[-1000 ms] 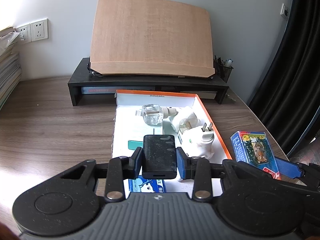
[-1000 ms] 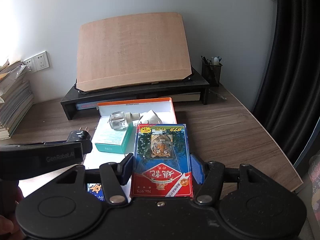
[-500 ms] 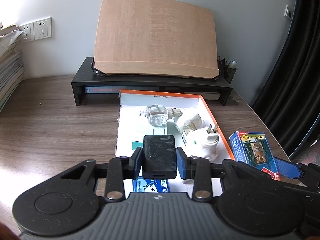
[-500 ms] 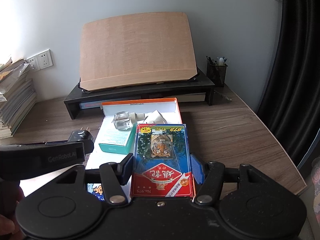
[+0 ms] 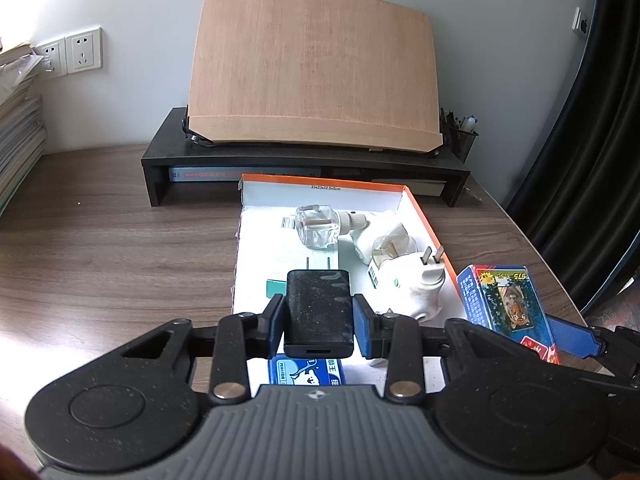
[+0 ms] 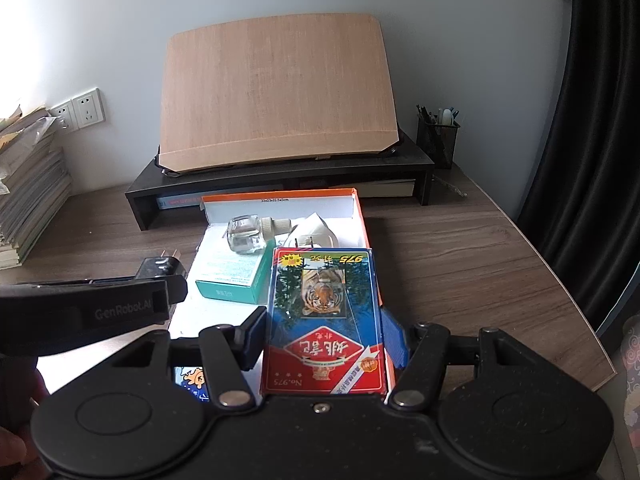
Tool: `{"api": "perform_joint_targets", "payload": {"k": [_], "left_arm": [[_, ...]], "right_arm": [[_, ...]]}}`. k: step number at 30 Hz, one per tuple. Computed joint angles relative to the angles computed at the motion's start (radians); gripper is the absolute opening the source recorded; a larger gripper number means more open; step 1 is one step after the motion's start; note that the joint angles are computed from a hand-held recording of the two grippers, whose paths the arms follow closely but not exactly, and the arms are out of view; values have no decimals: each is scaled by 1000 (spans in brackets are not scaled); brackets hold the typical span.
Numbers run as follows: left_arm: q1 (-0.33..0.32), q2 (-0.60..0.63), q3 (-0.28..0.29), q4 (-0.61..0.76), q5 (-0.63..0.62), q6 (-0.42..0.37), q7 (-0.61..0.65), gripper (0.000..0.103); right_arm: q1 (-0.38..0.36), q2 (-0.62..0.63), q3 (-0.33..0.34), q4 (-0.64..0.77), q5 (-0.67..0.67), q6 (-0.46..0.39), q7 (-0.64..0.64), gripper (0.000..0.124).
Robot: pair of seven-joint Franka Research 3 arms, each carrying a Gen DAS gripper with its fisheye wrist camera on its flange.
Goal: Organize rigid objects
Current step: 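Carry the black charger and red card box over the tray and hold them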
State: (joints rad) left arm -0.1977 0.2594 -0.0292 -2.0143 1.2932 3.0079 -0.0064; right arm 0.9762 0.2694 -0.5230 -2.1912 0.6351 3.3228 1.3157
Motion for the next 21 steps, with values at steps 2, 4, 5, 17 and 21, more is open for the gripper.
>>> {"api": "perform_joint_targets", "payload": {"k": [2,4,5,17,21], "left_arm": [[1,2,0,1,-4,1,6,36],[1,3,-1,1,-11,1,13,36],[1,4,0,1,-12,0,15,36],[-1,7,5,1,-32,0,33,36],[-2,12,6,3,-43,1,46,36]], "right_arm": [[10,5,-12,4,-1,-9,2,72],[12,8,-18,6,-12,-14,14,72],[7,10,-14,8,-21,-16,20,72],[-38,11,20,8,-90,-22,73,72],[-46,12,24,9,-112,-26,90,72]]}}
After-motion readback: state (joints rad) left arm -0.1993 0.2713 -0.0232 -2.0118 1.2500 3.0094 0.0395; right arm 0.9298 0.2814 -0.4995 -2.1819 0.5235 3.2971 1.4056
